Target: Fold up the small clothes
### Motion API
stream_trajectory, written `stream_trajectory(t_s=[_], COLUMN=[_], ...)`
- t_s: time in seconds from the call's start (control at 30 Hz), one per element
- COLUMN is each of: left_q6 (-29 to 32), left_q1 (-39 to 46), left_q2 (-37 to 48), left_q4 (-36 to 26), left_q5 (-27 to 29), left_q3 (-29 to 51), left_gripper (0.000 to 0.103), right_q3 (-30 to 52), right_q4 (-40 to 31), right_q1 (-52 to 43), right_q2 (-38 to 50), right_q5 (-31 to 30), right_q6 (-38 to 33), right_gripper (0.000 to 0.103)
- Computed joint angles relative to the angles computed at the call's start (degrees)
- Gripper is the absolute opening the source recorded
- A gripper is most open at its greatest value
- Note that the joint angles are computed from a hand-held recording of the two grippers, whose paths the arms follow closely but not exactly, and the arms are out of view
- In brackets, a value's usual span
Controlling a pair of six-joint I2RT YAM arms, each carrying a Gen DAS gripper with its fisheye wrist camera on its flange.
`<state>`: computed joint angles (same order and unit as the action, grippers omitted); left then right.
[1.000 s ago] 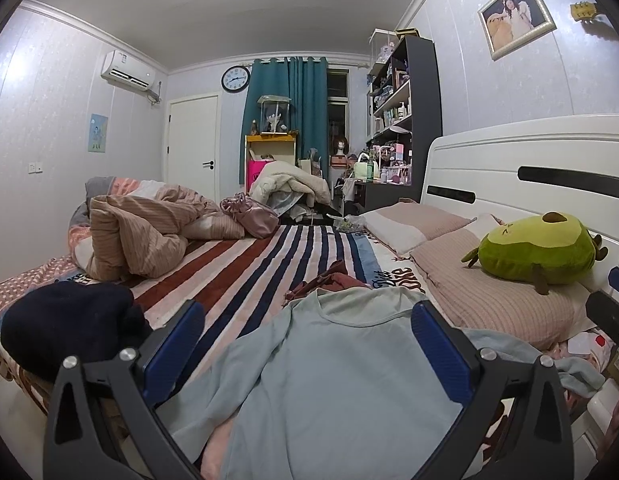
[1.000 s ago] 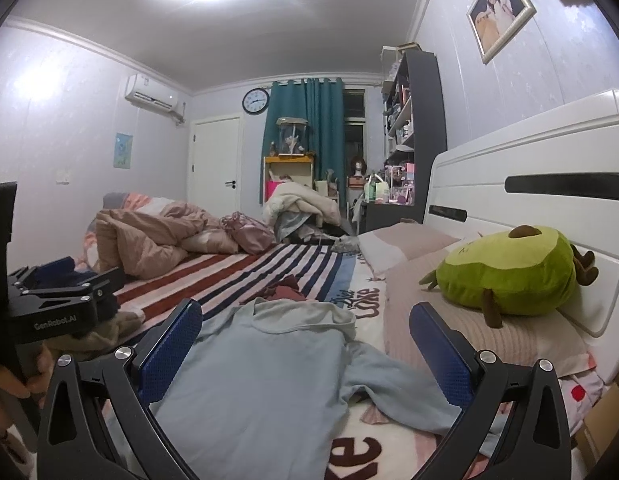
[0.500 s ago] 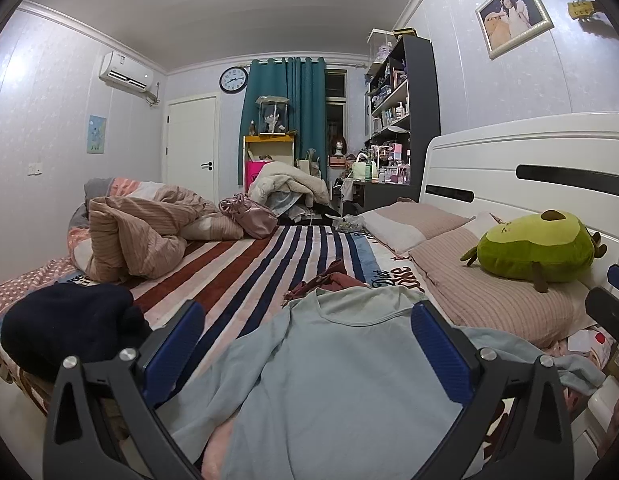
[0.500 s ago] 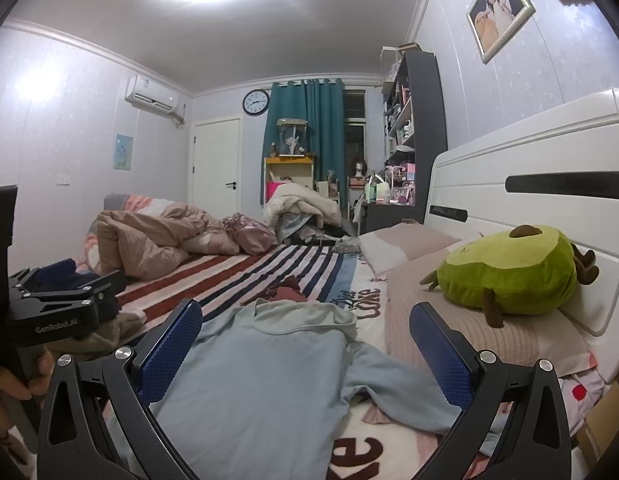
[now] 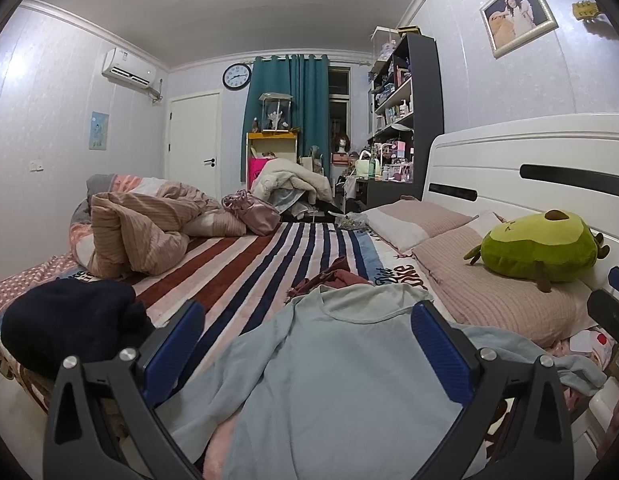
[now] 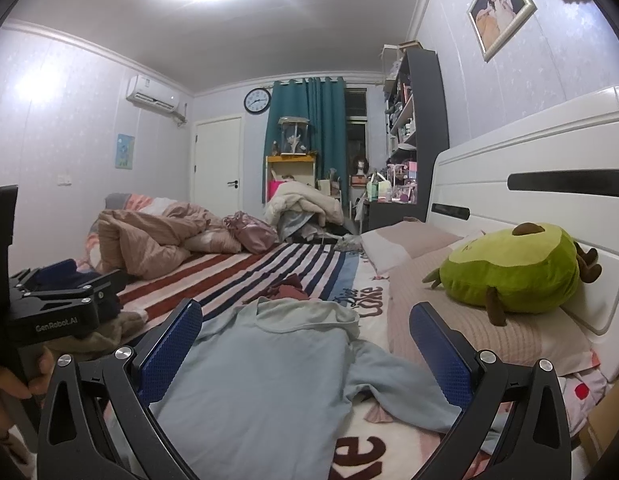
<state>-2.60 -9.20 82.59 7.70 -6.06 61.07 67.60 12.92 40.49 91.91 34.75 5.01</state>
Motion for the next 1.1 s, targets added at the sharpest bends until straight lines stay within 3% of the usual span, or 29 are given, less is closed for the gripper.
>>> stream_trajectory(t_s=[0.2, 0.43, 0.63, 0.77, 0.83, 0.9, 1.1], left_q6=[-0.2, 0.6, -0.1, 0.8, 1.8, 2.5, 2.7], left_q1=[1.8, 6.6, 14.4, 17.8, 18.7, 19.3, 19.9], left_q2=[2.0, 7.0, 13.4, 19.1, 21.8, 23.6, 29.5], left_q4=[-1.0, -1.9, 0.0, -2.3, -2.9, -3.5, -4.8], left_q5=[0.9, 2.6, 11.6, 15.5, 15.7, 15.9, 11.8], left_q3=[1.1, 2.6, 1.5, 2.8, 3.2, 3.4, 6.2], left_gripper=[0.102, 0.102, 0.102, 0.101, 0.092, 0.086, 0.071], right_q3=[3.8, 10.3, 20.0, 26.7, 29.0, 30.3, 33.6], right_q4=[-2.6, -1.6, -7.5, -12.6, -14.3, -15.5, -18.5], right_q1=[-1.4, -2.4, -5.1, -5.7, -6.1, -6.4, -6.8], right_q2=[4.0, 13.1, 22.7, 29.2, 31.7, 33.6, 36.6], right_q5=[-3.7, -9.2, -17.8, -19.7, -21.7, -23.3, -24.8], right_q6=[3.6, 2.1, 6.3, 7.7, 8.7, 9.4, 10.4], right_gripper=[0.103, 0.103, 0.103, 0.092, 0.089, 0.080, 0.079])
